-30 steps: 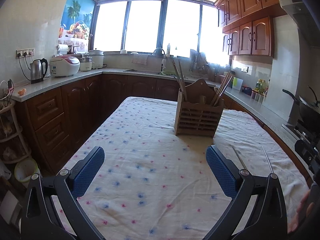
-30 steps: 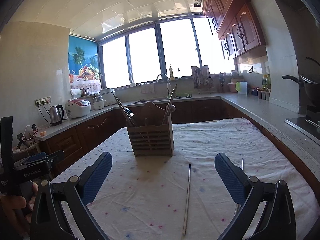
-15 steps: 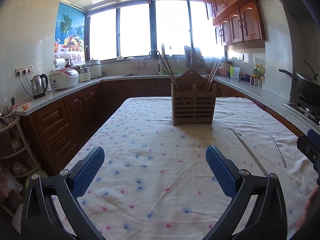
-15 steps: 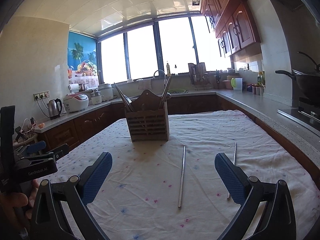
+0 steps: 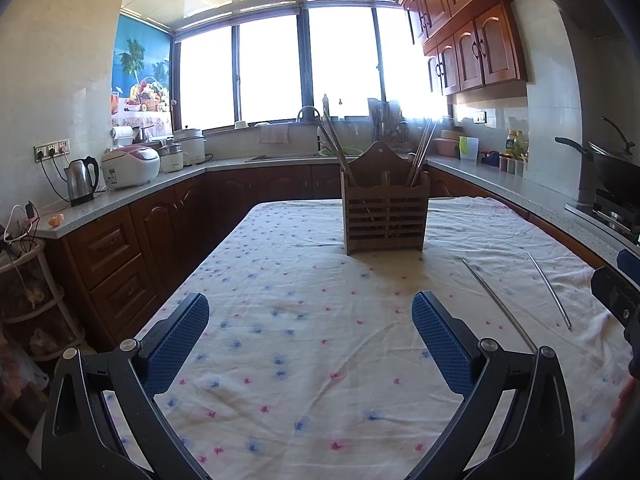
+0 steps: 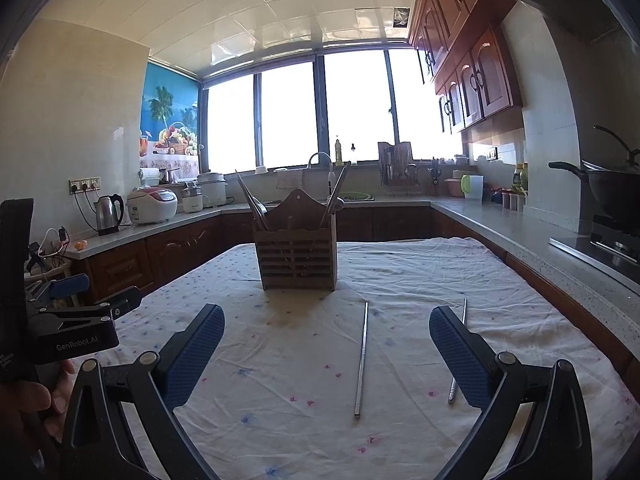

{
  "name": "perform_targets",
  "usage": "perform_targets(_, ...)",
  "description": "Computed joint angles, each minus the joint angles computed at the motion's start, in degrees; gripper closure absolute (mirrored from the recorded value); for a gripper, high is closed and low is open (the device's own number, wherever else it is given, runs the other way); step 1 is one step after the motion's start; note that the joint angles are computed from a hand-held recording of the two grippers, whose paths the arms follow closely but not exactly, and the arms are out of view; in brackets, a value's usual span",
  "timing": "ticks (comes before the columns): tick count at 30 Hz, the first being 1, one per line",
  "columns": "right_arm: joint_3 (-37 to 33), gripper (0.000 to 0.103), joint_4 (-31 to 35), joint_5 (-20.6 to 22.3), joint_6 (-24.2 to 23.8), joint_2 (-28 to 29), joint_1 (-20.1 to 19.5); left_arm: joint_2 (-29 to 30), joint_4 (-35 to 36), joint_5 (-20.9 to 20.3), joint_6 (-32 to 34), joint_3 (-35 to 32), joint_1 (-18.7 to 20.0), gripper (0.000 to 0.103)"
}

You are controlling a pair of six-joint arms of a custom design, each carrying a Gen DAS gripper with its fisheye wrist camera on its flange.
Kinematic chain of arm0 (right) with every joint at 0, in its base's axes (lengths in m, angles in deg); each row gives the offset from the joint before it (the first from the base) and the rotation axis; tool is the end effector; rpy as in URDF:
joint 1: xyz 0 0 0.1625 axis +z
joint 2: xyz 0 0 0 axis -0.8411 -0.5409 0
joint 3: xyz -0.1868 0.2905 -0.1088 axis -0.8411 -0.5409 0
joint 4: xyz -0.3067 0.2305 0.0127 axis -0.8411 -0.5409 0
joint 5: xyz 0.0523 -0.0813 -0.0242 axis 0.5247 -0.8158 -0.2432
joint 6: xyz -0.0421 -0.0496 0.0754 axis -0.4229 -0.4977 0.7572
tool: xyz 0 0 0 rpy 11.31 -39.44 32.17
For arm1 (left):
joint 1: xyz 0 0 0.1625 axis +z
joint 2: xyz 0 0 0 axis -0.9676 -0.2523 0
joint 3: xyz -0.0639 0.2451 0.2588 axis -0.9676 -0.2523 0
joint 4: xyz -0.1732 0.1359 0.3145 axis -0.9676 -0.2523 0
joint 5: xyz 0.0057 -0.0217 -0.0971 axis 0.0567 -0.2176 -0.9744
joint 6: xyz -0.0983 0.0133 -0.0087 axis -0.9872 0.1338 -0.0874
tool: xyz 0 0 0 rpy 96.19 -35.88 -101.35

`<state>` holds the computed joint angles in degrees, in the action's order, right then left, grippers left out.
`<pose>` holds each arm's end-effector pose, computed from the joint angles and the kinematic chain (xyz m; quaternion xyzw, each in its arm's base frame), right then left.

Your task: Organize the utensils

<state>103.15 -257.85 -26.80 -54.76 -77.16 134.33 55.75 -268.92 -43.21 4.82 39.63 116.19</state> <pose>0.0064 -0.6596 0.3801 0.2936 -0.7831 0.5134 0.1920 -0.3962 -0.6414 -0.0227 0.1658 0.7283 -0.5489 0.3752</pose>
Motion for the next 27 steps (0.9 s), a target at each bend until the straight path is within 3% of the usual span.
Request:
perform_targets(15,-0.47,0.000,0.50,-0.17,0.94,0.25,-0.30,4.24,-1.49,-0.01,5.38,-7.16,-0.33,0.000)
perform_targets(27,-0.59,0.000,0.54,-0.15,1.06,0.42,-0.42,3.31,-0.58,-0.20,3.67,-5.40,-0.03,0.000)
